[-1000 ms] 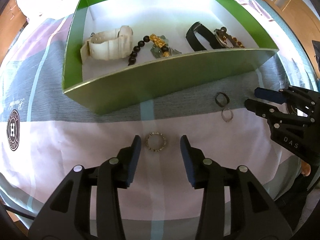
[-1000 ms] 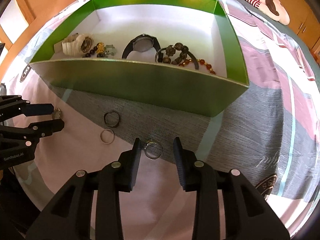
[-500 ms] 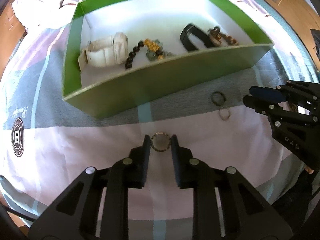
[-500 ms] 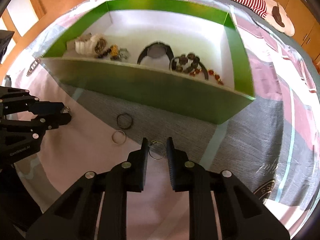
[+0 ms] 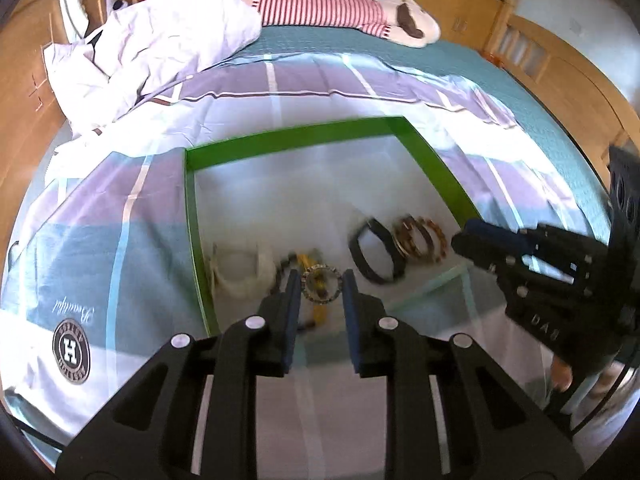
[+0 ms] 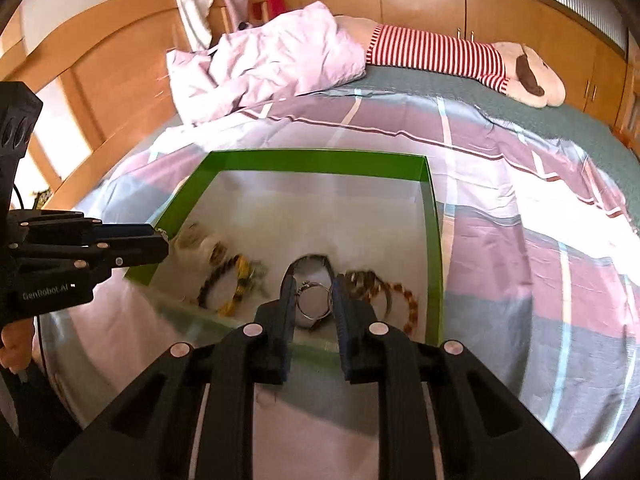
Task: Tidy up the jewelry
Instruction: 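Lower the pendant and ring into the box and open both tools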
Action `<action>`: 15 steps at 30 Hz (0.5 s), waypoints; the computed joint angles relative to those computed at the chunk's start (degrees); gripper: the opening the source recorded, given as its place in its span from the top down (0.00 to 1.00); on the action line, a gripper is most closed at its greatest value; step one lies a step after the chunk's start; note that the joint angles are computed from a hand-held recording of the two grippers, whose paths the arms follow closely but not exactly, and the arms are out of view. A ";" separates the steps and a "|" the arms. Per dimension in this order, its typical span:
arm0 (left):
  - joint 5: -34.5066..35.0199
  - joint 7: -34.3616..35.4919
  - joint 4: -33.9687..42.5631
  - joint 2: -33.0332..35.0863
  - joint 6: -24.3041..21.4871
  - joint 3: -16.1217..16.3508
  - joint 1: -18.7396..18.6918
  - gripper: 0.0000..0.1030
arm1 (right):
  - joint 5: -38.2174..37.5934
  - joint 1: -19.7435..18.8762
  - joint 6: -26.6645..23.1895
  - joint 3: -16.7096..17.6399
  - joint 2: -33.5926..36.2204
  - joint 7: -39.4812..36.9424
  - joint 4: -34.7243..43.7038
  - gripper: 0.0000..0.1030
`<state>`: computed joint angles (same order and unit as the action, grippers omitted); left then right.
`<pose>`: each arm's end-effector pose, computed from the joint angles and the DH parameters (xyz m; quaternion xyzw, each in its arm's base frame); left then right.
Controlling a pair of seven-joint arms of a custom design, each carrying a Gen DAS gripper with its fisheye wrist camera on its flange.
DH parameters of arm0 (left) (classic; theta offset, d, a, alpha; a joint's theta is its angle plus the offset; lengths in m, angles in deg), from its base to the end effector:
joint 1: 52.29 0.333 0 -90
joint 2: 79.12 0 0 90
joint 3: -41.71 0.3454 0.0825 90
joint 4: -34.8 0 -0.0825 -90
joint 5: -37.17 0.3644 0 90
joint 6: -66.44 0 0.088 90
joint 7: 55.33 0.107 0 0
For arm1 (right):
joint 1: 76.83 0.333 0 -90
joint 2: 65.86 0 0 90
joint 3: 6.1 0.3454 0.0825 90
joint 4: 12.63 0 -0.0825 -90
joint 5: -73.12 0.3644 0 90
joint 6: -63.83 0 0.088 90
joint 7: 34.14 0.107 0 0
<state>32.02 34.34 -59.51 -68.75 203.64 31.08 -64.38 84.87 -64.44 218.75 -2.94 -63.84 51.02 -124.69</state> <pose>0.6013 -0.2407 0.6043 -0.5571 0.7797 -0.2641 0.1098 0.5774 0.1529 0.5779 -0.7242 0.5913 -0.1645 0.3144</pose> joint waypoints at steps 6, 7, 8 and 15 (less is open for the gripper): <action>3.53 -3.63 4.61 5.32 -2.62 1.29 -0.72 0.79 | -1.96 -0.39 -1.78 0.59 4.46 3.51 2.99 0.82; 3.71 -3.70 4.87 5.71 -3.33 1.31 -0.75 0.79 | -1.80 -0.47 -1.96 0.86 4.80 3.26 3.32 0.82; 3.79 -3.44 4.36 5.58 -3.29 1.36 -0.61 0.79 | -1.70 -0.56 -2.18 1.07 4.94 2.96 3.45 0.82; 2.01 -3.82 2.23 3.85 -2.87 0.98 0.12 0.68 | 2.23 -0.97 1.24 1.61 1.23 1.40 0.52 0.58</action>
<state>34.03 30.53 -57.28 -64.90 200.77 32.06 -64.26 87.10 -65.41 219.99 -1.33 -62.61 52.42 -124.17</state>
